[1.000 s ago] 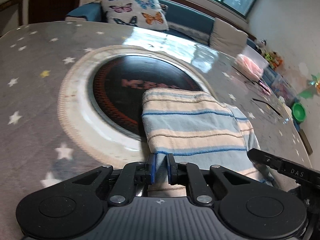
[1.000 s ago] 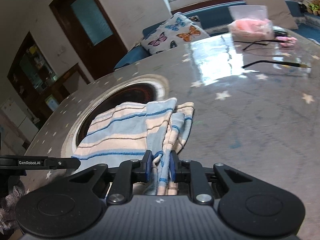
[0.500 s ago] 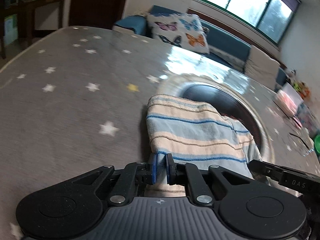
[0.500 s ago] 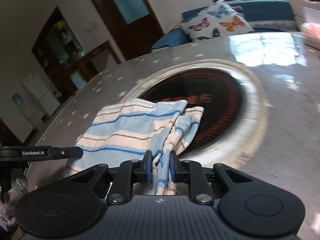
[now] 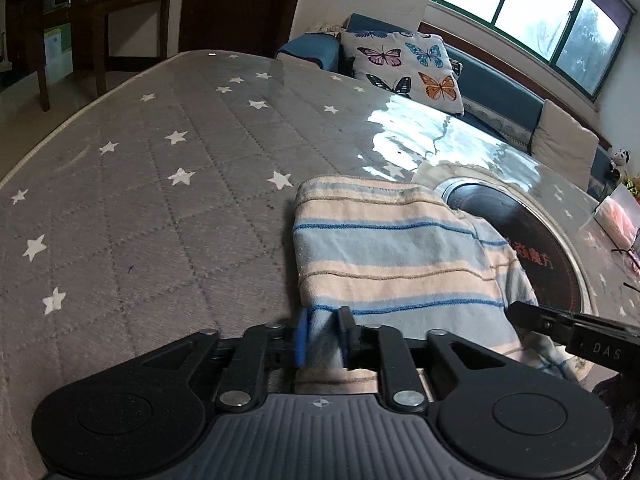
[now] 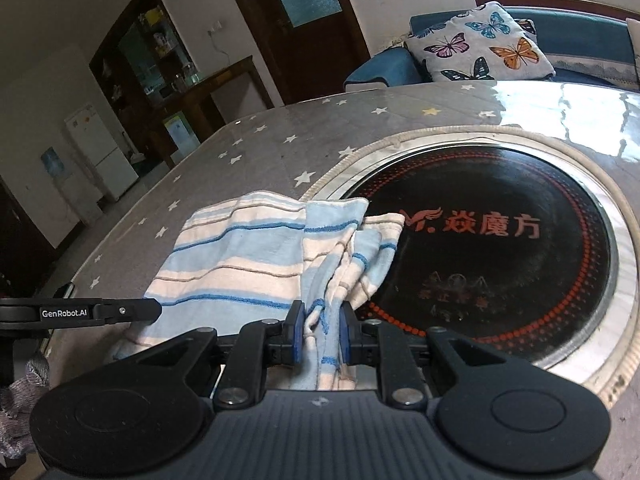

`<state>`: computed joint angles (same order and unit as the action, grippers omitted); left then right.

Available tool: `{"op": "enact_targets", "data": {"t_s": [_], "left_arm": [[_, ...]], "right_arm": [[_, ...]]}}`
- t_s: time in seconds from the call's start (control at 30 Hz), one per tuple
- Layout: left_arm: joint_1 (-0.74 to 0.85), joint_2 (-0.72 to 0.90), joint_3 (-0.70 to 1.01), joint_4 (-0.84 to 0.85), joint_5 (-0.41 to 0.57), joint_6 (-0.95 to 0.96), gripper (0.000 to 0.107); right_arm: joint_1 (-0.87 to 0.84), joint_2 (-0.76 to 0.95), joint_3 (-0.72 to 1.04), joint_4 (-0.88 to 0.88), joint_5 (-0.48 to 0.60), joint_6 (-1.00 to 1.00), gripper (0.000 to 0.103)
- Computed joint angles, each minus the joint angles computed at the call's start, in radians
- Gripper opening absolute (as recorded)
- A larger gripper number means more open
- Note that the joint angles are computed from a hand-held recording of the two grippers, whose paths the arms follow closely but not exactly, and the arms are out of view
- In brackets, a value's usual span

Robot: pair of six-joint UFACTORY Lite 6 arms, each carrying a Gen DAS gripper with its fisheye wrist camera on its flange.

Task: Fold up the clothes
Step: 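Drag the held shirt away from the cooktop with the left gripper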

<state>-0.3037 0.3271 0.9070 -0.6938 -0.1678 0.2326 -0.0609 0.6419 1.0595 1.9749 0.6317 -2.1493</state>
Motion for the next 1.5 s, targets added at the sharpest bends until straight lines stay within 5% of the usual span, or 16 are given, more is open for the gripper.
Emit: {"op": "enact_targets", "data": {"t_s": [0.03, 0.2, 0.3, 0.83, 1.5], "left_arm": [[-0.005, -0.002, -0.005, -0.034, -0.004, 0.028, 0.036], [0.007, 0.0, -0.013, 0.102, -0.011, -0.095, 0.034], [0.018, -0.006, -0.016, 0.161, -0.01, -0.147, 0.018], [0.169, -0.038, -0.009, -0.294, -0.046, 0.353, 0.01], [0.221, 0.03, 0.061, -0.472, -0.069, 0.567, 0.01]], "right_arm": [[0.005, 0.008, 0.013, -0.003, -0.008, 0.005, 0.019], [0.02, 0.021, 0.042, -0.009, -0.032, 0.017, 0.02], [0.043, 0.026, 0.057, 0.013, -0.046, 0.004, 0.017], [0.235, 0.257, 0.488, -0.194, -0.092, 0.29, 0.012], [0.339, 0.412, 0.769, -0.33, -0.192, 0.449, 0.009]]}}
